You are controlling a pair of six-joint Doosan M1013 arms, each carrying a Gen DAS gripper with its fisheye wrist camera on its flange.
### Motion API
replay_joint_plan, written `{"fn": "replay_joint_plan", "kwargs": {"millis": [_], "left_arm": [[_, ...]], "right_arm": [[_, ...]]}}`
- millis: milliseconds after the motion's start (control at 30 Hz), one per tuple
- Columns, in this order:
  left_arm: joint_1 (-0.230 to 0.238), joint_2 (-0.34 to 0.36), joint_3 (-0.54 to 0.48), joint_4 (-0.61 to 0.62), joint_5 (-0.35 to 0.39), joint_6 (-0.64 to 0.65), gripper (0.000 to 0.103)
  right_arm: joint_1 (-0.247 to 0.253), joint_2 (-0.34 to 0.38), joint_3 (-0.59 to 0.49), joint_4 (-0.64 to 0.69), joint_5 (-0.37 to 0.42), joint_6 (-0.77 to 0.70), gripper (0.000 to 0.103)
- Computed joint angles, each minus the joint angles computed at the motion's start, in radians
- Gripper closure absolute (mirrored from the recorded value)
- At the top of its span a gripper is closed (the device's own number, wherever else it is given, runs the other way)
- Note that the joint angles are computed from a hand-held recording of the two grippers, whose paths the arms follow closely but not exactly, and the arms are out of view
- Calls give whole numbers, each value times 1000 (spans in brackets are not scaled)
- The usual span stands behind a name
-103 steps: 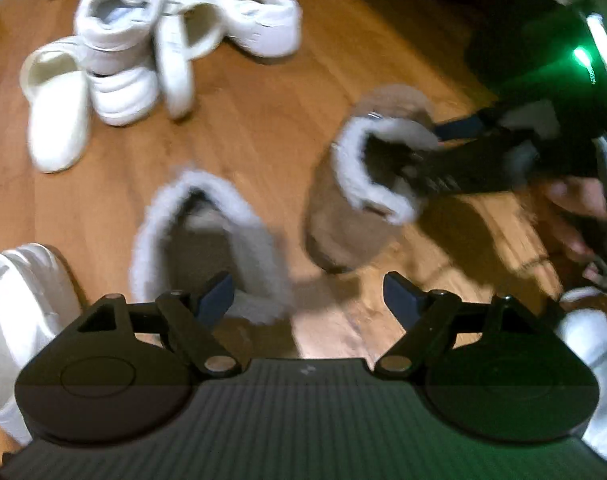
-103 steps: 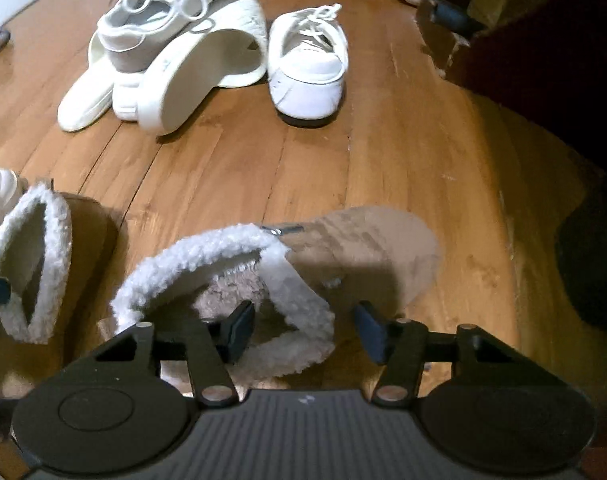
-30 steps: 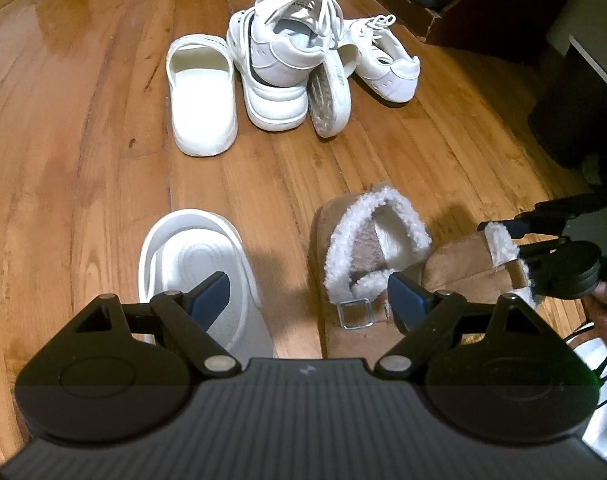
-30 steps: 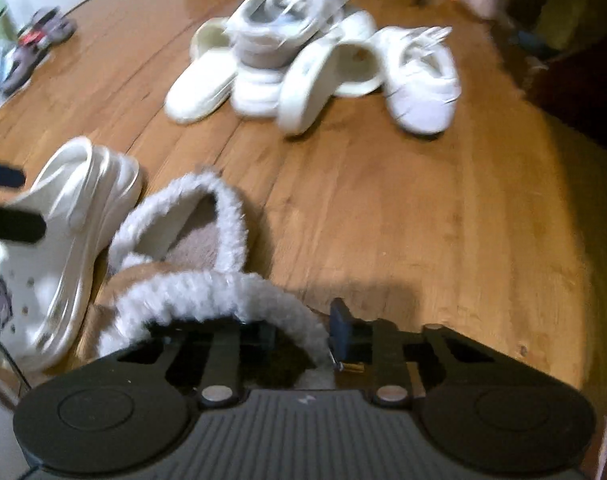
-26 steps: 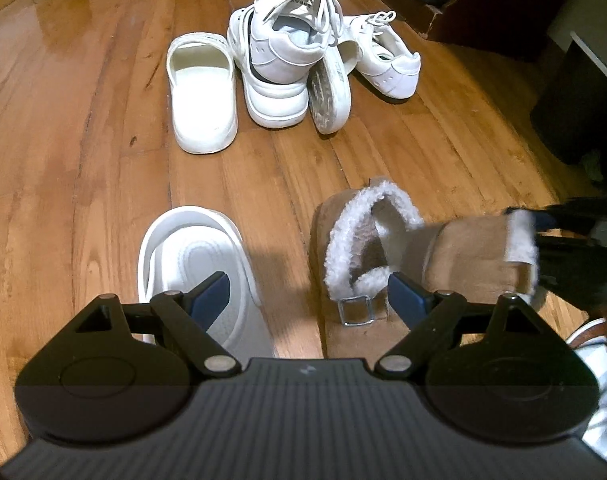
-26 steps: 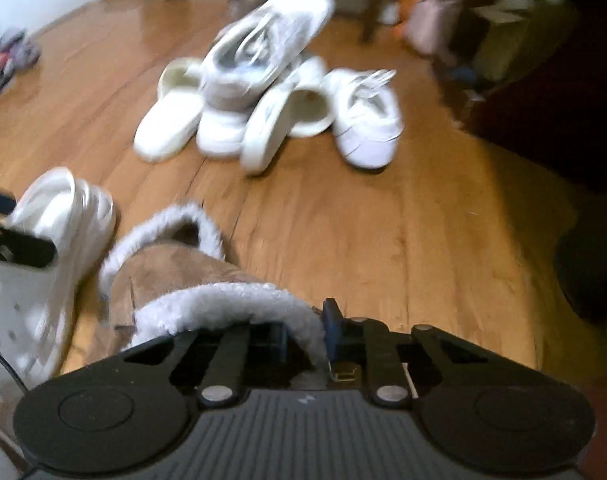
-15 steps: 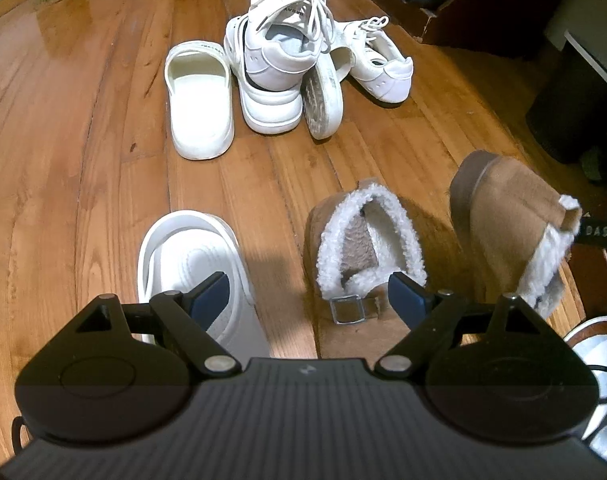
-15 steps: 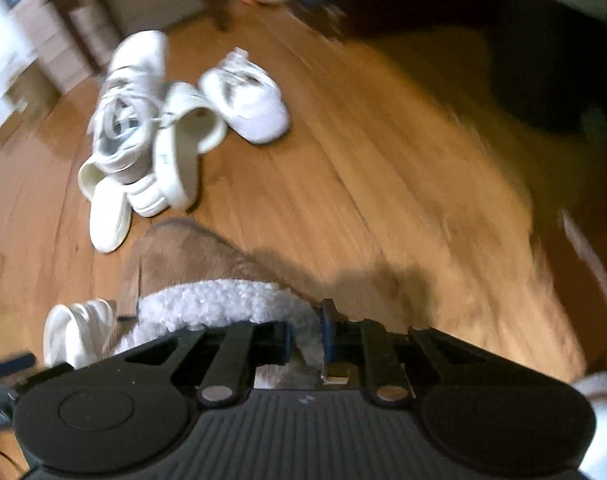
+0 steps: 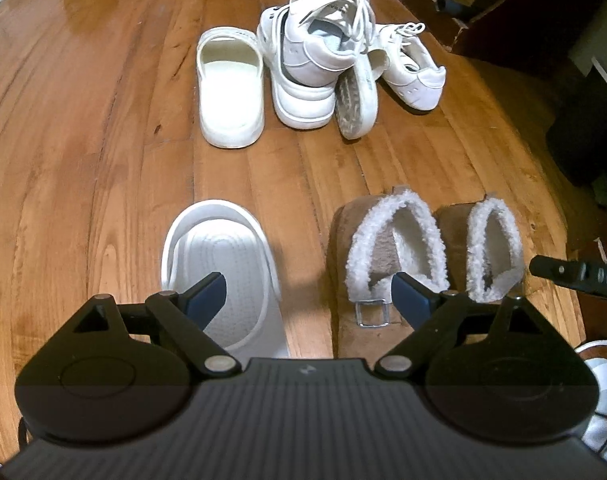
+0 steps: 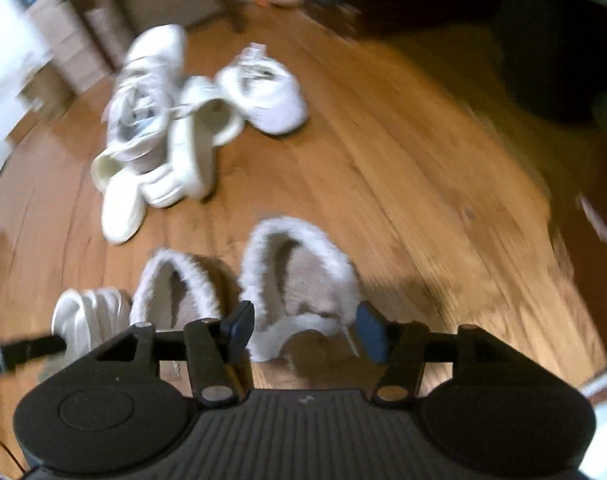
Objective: Organize scattered shoes
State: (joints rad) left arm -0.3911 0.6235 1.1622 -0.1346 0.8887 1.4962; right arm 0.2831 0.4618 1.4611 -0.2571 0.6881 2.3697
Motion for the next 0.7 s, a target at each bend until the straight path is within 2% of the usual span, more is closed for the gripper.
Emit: {"fn": "replay_joint_plan", "kwargs": {"millis": [233,367,467,567,700], "left_arm": [[12,2,9,-35,2,14,12],[19,12,-1,-26,5,17,12],[34,10,2,-33,-6,-8,12],[50,8,6,-35,-10,-42,12],[63,10,5,-14,-4,-78,12]], "right_arm": [[26,28,-28,27,-30,-125,30],[27,67,-91,25,20,-124,27],[15,108,-140,85,55,-130,22],[10,148,-172,115,80,-100,21],[12,193,-211,129,139,-144,20]]}}
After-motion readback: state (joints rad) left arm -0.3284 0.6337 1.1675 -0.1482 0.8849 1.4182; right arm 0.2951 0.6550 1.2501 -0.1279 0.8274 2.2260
